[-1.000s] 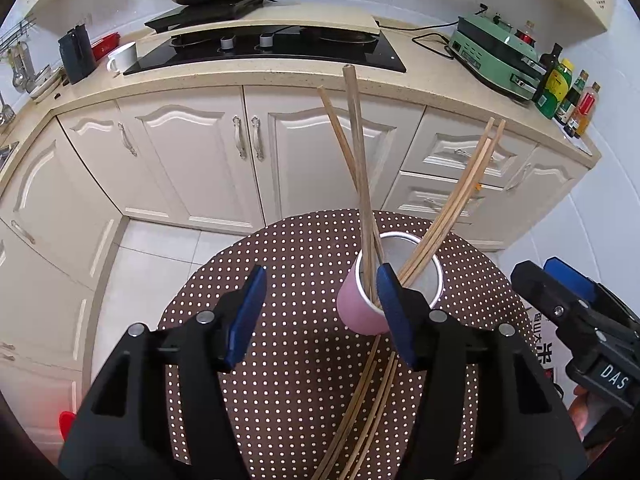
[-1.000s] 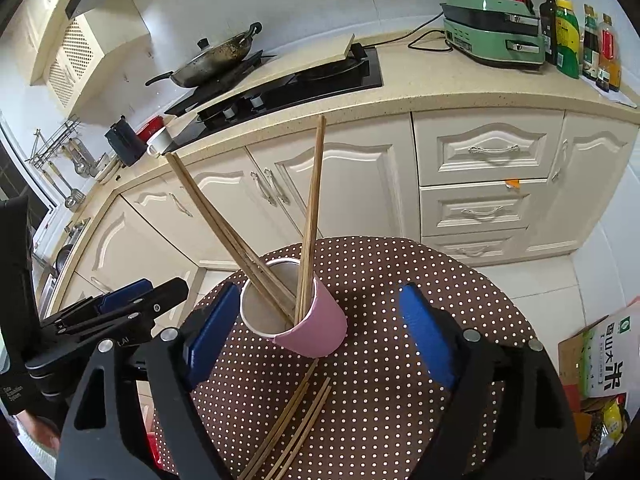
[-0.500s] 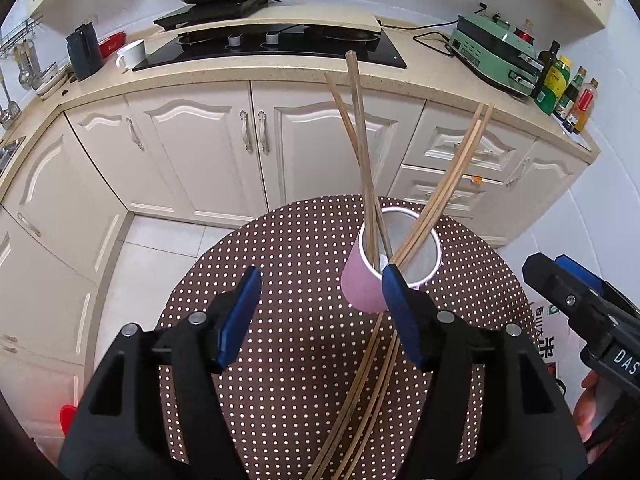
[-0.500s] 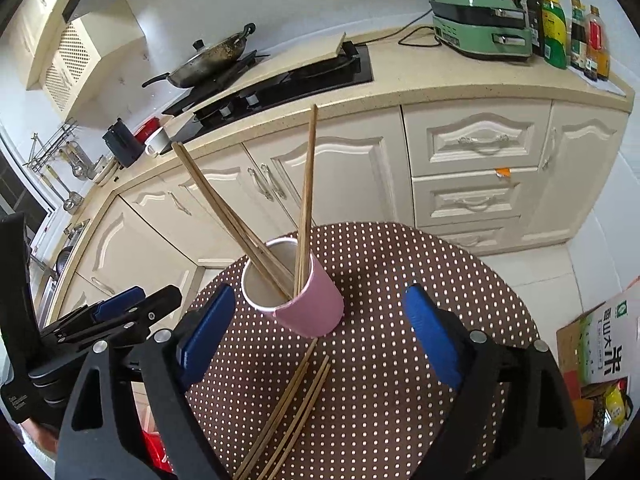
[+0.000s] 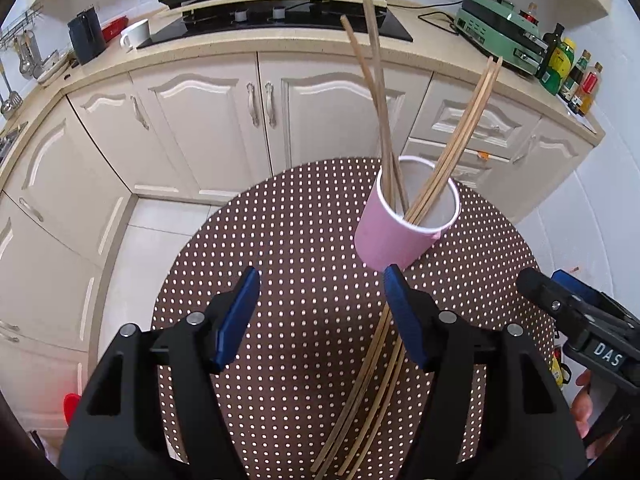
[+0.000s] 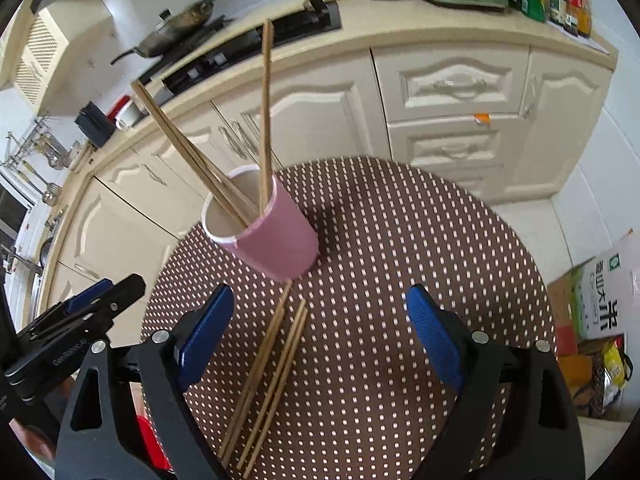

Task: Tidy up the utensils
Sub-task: 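Move both open tools back down to the chopstick pile, then grasp a chopstick with the right tool while the left tool grasps another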

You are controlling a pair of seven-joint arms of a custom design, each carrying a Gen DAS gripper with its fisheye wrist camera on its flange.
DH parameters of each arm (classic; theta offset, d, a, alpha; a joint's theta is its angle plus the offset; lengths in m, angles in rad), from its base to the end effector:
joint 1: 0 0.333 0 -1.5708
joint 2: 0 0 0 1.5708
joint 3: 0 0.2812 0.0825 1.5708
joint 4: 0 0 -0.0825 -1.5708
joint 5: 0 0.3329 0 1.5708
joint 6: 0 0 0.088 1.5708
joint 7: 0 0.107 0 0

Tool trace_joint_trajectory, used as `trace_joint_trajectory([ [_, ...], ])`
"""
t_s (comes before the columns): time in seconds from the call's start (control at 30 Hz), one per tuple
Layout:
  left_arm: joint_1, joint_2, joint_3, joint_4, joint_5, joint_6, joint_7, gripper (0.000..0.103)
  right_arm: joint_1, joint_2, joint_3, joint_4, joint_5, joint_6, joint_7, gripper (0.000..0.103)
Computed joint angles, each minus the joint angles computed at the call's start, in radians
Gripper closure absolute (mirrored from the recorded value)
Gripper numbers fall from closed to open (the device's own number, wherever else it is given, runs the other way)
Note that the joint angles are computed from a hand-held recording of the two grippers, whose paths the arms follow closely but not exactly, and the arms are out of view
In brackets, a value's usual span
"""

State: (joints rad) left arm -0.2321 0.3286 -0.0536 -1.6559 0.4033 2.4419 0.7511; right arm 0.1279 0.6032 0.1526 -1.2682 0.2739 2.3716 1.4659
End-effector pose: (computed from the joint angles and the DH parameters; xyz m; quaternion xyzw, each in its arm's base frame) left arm 0.6086 -0.1740 0.4575 -0.7723 0.5749 -0.1820 0.1998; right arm 0.6773 0.1684 0.4504 -0.7369 0.6101 -0.0399 0.2883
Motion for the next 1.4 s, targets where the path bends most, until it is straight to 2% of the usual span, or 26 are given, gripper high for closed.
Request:
trace_joint_trajectory([
  [0.3,0.014,-0.010,-0.011,-0.070,-0.031,0.003,0.030,0.037,0.020,-0.029,-0.017,-0.101,-0.036,0.017,0.048,0.018],
  [0.77,0.028,-0.008,-0.016,-0.136,-0.095,-0.028,0.096,0.032,0.067,-0.016,-0.033,-0.172,-0.137,0.001,0.137,0.018],
  [1.17,0.049,-0.004,-0.019,-0.175,-0.143,-0.051,0.141,0.031,0.135,0.050,-0.049,-0.120,-0.233,-0.054,0.250,0.018],
  [1.33,0.062,0.004,-0.019,-0.174,-0.176,-0.058,0.159,0.031,0.188,0.074,-0.080,-0.091,-0.324,-0.062,0.317,0.018],
  [1.4,0.069,0.004,-0.024,-0.180,-0.199,-0.052,0.171,0.031,0.205,0.099,-0.087,-0.047,-0.348,-0.100,0.344,0.018],
])
